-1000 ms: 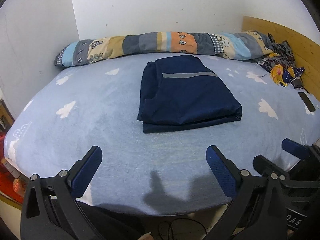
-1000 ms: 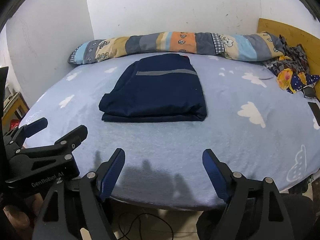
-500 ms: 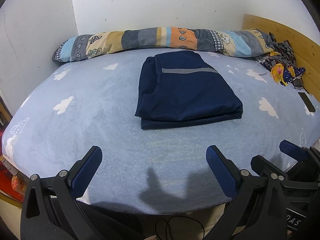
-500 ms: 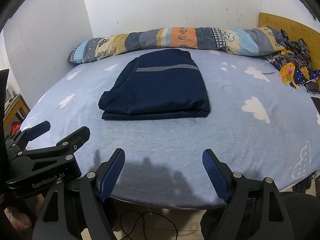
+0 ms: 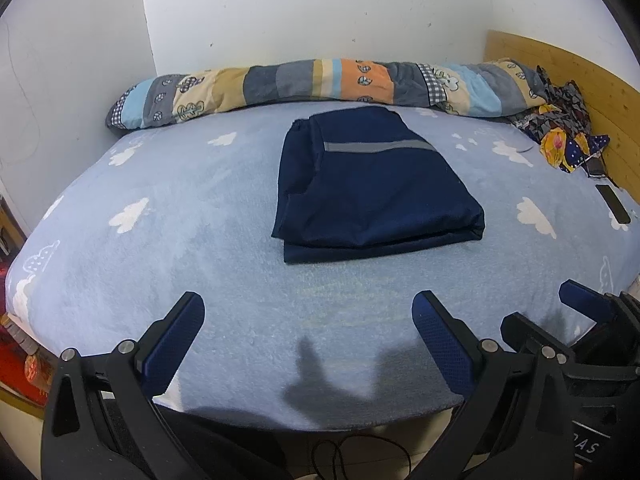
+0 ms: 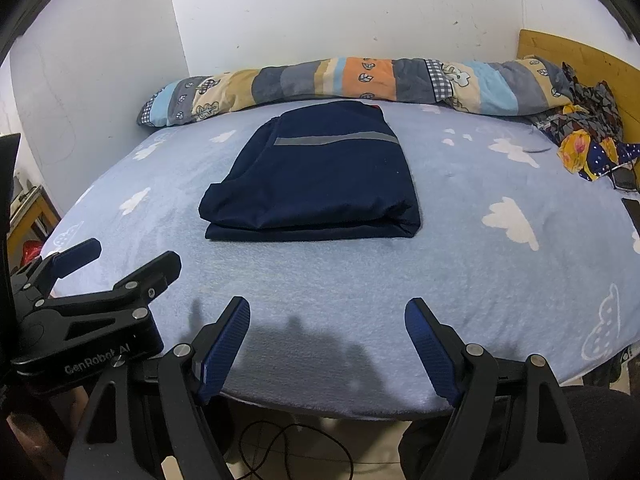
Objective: Fold large clothes
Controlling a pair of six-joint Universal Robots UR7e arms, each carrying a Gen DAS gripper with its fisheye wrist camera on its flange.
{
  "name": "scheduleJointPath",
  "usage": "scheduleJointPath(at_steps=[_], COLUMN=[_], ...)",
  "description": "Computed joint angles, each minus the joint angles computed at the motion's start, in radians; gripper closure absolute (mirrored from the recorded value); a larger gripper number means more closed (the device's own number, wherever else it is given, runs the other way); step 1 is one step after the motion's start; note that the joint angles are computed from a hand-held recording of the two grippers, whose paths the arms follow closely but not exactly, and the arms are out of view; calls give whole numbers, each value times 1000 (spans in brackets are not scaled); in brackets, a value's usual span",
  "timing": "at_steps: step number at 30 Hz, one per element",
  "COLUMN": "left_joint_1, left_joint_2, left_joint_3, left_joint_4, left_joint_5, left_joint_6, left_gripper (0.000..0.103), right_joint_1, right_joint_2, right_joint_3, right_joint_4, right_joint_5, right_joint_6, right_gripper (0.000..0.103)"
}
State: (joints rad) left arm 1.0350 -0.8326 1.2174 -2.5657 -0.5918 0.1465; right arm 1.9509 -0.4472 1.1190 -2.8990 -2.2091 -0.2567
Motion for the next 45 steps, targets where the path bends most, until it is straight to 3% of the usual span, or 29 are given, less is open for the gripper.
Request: scheduleJointPath(at_steps=[7, 15, 22, 29, 34, 45], left_joint_1=[-17, -21, -25, -51, -52, -44], left_joint_2=[14, 8, -4, 43, 63, 46], left_joint_3=[-26, -21, -17, -21, -47, -47], left_joint_4=[2, -122, -179, -408, -392, -274], left_joint_5=[74, 65, 33, 106, 160, 182], left_joint_6=[44, 151, 178, 413, 417, 301], left_gripper=[0, 0, 0, 0, 0, 0], right_joint_1=[3, 5, 4, 7, 9, 9], right_joint_2=[5, 11, 15, 22, 29, 35], right_joint_3=[-6, -16, -25, -29, -35, -42], right_joint_4=[1, 17, 33, 28, 21, 23], right_joint_5=[-17, -46, -68, -87, -107, -140], right_joint_6=[-5, 15, 23, 4, -16, -37], right_gripper=[21, 21, 21, 21, 21, 21])
